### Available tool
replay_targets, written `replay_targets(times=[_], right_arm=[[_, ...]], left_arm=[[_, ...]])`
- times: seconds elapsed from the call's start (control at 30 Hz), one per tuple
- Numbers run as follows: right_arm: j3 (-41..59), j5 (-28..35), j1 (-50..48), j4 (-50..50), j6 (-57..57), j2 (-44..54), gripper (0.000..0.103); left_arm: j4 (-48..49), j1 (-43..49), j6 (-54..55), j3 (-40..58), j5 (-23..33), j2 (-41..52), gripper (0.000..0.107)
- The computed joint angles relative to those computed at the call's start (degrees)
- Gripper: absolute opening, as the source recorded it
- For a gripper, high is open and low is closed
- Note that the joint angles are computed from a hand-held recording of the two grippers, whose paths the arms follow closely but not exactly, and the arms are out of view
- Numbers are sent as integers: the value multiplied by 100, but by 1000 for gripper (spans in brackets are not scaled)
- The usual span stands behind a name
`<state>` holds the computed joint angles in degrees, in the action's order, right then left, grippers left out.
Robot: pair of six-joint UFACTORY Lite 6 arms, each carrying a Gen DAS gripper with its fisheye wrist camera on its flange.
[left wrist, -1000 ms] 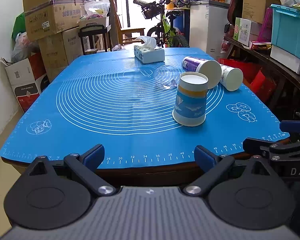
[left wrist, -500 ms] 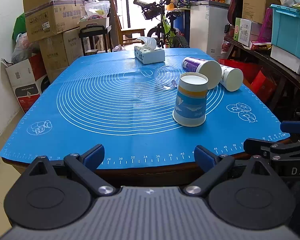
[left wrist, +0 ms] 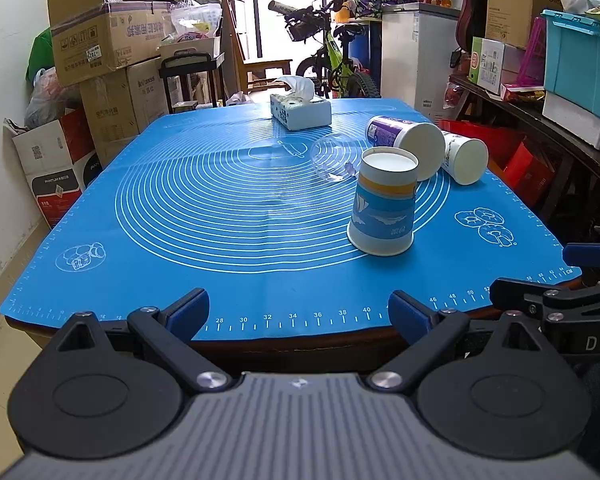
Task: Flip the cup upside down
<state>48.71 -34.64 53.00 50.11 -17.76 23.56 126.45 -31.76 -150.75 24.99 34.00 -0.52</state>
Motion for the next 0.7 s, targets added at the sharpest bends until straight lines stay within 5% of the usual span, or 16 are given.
replay_targets(times=[0.7], right_arm=[[-1,13,-24,-40,46,14,98]], left_arm=[[86,-41,-113,31,120,159,96]])
